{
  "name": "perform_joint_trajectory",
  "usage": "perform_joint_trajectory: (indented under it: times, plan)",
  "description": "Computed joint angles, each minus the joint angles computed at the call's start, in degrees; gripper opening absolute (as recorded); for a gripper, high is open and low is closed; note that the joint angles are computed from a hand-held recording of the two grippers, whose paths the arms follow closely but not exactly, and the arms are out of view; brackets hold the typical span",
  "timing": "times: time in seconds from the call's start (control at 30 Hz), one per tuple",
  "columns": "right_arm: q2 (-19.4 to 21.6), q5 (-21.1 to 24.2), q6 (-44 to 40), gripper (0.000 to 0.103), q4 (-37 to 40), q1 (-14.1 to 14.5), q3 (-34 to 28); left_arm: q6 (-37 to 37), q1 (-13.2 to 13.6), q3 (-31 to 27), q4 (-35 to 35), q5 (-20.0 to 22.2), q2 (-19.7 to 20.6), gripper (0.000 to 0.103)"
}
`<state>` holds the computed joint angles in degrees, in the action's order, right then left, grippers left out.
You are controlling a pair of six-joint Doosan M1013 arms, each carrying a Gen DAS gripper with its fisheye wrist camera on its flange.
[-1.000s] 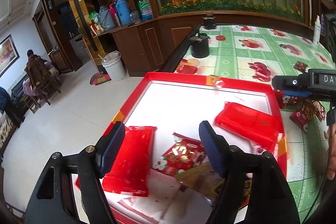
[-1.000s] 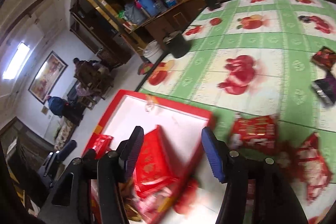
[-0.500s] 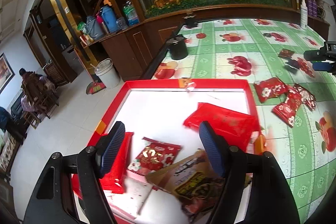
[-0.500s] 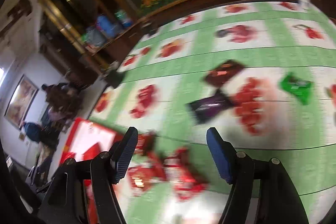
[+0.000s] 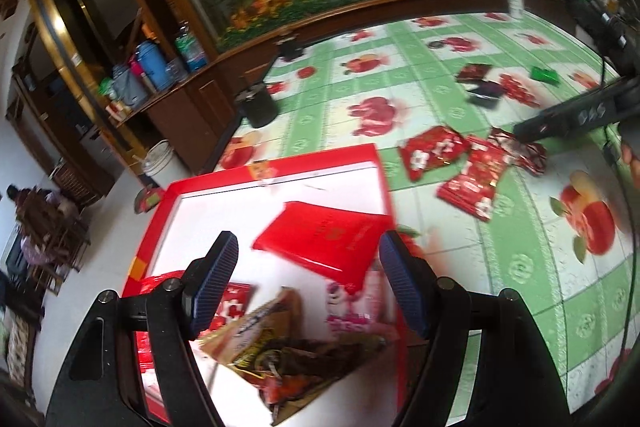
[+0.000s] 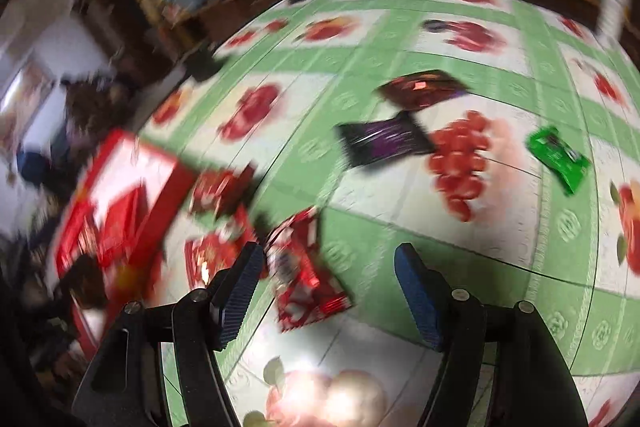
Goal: Organize snacks
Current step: 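Grasp a red-white patterned candy with the right tool while the left tool grasps a red candy packet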
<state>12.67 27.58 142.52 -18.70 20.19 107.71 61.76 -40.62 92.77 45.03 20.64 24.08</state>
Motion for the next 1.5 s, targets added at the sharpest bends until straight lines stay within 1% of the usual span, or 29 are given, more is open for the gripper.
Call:
perform_joint_trajectory:
  times: [0.1,0.13,0.2,0.33,0.43,0.53,0.57,0.6,0.63,0.67,0.7,0.73,0.8,0.9,0.93,1.0,1.07,1.13,1.23,1.33,1.37,1.4,1.47,1.5]
  plan:
    - [0.95,2.17,-0.13,0.070,-3.16,1.60,-0.96,7.35,0.08,-0.05,-6.90,-0.99,-0.05,0.073]
    - [1.21,2.72,0.33,0.070,-4.29,1.97,-1.15,8.14,-0.07,0.01,-7.16,-1.24,-0.07,0.073]
    - [1.59,3.88,1.31,0.070,-5.49,2.34,-1.48,7.53,-0.48,0.21,-5.62,-1.24,-0.11,0.073]
    - [2.16,5.05,2.23,0.070,-6.17,2.39,-1.58,6.74,-0.73,0.82,-4.68,-1.88,-0.52,0.073]
    - [2.74,5.48,4.21,0.071,-9.24,3.12,-2.06,6.81,-0.53,1.17,-5.62,-2.32,-0.84,0.073]
    - [3.74,7.13,7.96,0.069,-14.88,4.53,-2.77,7.18,-0.39,1.45,-6.36,-2.40,-0.92,0.073]
    - [4.01,7.61,8.68,0.065,-16.30,4.95,-2.97,7.18,-0.42,1.44,-6.43,-2.31,-0.86,0.073]
    - [4.23,7.99,9.09,0.056,-17.45,5.34,-3.15,7.66,-0.37,1.52,-7.04,-2.27,-0.87,0.073]
    - [4.30,8.00,9.14,0.051,-18.20,5.62,-3.26,8.23,-0.36,1.52,-7.67,-2.15,-0.86,0.073]
    - [4.34,7.97,8.83,0.042,-18.33,5.78,-3.36,8.35,-0.40,1.54,-7.77,-2.10,-0.85,0.073]
    - [4.35,7.83,8.53,0.036,-18.39,5.83,-3.37,8.29,-0.44,1.61,-7.65,-2.10,-0.88,0.073]
    - [4.33,7.66,7.95,0.033,-18.17,5.81,-3.37,8.23,-0.52,1.54,-7.55,-2.05,-0.83,0.073]
    - [4.21,7.68,7.19,0.032,-17.19,5.64,-3.36,8.36,-0.60,1.57,-7.68,-2.12,-0.83,0.073]
    - [3.64,7.33,7.13,0.030,-14.51,4.62,-2.95,12.27,-0.81,1.14,-11.02,-2.14,-0.71,0.073]
    - [3.28,7.01,7.82,0.030,-13.49,4.05,-2.63,13.25,-0.90,1.08,-11.68,-2.35,-0.69,0.073]
    - [2.22,4.89,8.27,0.030,-9.52,2.46,-1.53,14.89,-1.17,0.93,-12.30,-2.88,-0.62,0.073]
    - [1.49,4.20,10.21,0.030,-8.04,1.41,-0.72,17.94,-1.38,0.34,-14.56,-3.08,-0.32,0.073]
    - [0.62,4.21,12.78,0.030,-7.46,0.38,0.21,23.01,-1.65,-0.73,-18.89,-2.86,0.25,0.073]
    - [-0.32,3.53,13.78,0.030,-5.37,-0.90,1.25,26.81,-2.14,-2.36,-21.83,-2.60,1.25,0.073]
    - [-0.53,4.10,14.51,0.030,-4.99,-1.24,1.40,31.09,-2.74,-4.55,-25.58,-0.83,2.71,0.073]
    - [-0.52,4.28,14.52,0.030,-5.00,-1.22,1.36,33.89,-2.87,-5.39,-28.07,-0.22,3.31,0.073]
    - [-0.49,4.54,14.53,0.030,-5.12,-1.18,1.29,34.47,-3.07,-6.09,-28.00,0.10,3.88,0.073]
    - [-0.40,5.06,14.82,0.030,-5.63,-1.01,1.15,32.19,-3.38,-7.01,-24.69,0.42,4.73,0.073]
    - [-0.39,5.16,14.87,0.030,-5.68,-0.98,1.12,34.01,-3.31,-7.72,-26.12,1.32,5.18,0.073]
